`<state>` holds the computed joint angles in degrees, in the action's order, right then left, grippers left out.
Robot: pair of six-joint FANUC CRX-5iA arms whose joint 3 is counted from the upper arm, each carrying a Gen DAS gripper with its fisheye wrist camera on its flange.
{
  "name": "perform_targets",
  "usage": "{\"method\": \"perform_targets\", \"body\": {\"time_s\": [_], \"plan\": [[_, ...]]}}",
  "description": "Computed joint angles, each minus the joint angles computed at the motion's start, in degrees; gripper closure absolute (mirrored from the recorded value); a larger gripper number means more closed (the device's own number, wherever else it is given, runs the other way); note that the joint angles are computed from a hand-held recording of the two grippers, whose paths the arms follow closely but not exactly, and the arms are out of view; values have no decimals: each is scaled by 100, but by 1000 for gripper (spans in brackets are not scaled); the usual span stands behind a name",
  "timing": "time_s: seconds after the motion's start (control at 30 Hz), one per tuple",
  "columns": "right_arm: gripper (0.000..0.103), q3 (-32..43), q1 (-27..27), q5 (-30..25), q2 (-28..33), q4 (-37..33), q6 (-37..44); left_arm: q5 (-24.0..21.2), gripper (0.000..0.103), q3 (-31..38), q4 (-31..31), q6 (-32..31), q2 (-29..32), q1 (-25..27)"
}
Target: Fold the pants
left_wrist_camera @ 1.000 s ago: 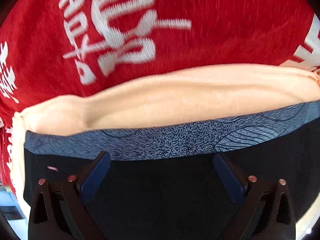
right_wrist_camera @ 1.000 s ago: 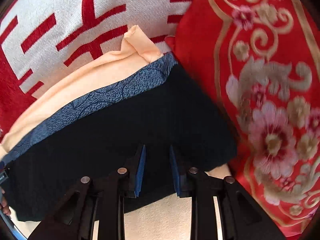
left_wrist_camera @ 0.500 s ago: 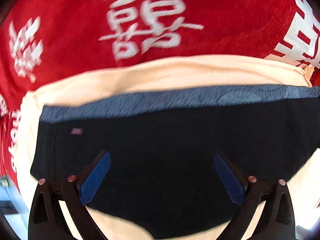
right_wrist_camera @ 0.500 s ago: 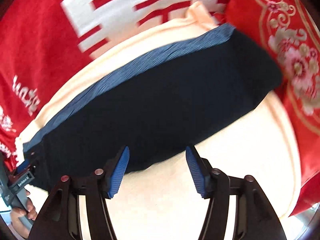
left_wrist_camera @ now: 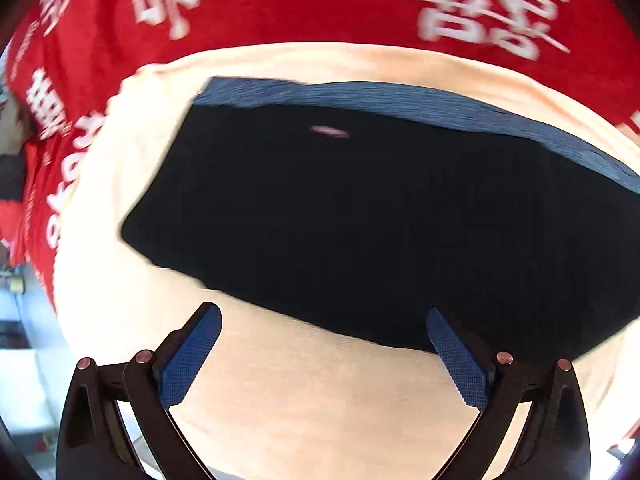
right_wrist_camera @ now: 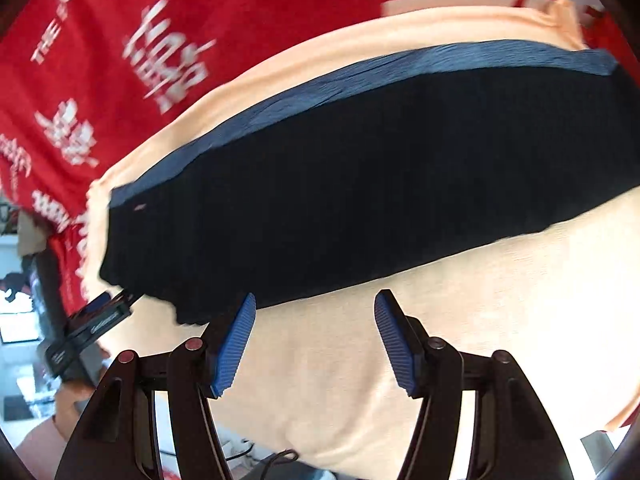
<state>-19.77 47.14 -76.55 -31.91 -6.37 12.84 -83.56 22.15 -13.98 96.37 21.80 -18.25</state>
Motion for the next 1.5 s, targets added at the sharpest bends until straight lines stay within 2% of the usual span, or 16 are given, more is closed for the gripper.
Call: {"method": "perform_targets", "body": {"time_s": [0.3,0.53,0.6,0.7,0.8,0.9,0.93,0.97,1.0,1.1,1.17,1.27,1.33,1.4,1.47,1.5], "plan": [[37,113,-201,1482,400,-1409,643,270,0,-46,-296,123,198,511],[37,-54,-370,2410,663,-2740,1348,289,0,-104,-395,361,87,468],[37,-125,-279,2539,707,-2726,1216,439,0,-153,-333,287,110,549],[39,-433,78,2813,489,-2036,286,490,0,-178,-333,305,74,499],[46,-749,304,3224,272,-1320,-436,582,0,-250,-300,293,59,531],[51,-627,-69,3231,481,-1873,135,758,0,-435,-197,274,-22,592],[60,-596,-166,3217,552,-2059,241,798,0,-471,-176,246,-41,605],[78,-649,-219,3299,569,-2213,198,826,0,-498,-159,215,-58,614],[89,-698,-224,3368,564,-2256,105,838,0,-517,-146,196,-75,612],[94,-1005,84,3727,355,-1900,-537,882,0,-557,-104,137,-95,631],[94,-954,237,3555,368,-1687,-599,923,0,-593,-107,128,-114,625],[94,-725,72,3140,460,-1894,-212,926,0,-595,-143,159,-123,594],[89,-296,-163,2578,670,-2029,501,857,0,-535,-181,187,-94,560],[88,25,-139,2109,820,-1721,756,809,0,-489,-210,216,-70,531],[65,249,-67,1737,926,-1314,896,766,0,-474,-247,261,-84,479],[61,298,22,1629,939,-973,854,727,0,-445,-290,298,-78,448]]}}
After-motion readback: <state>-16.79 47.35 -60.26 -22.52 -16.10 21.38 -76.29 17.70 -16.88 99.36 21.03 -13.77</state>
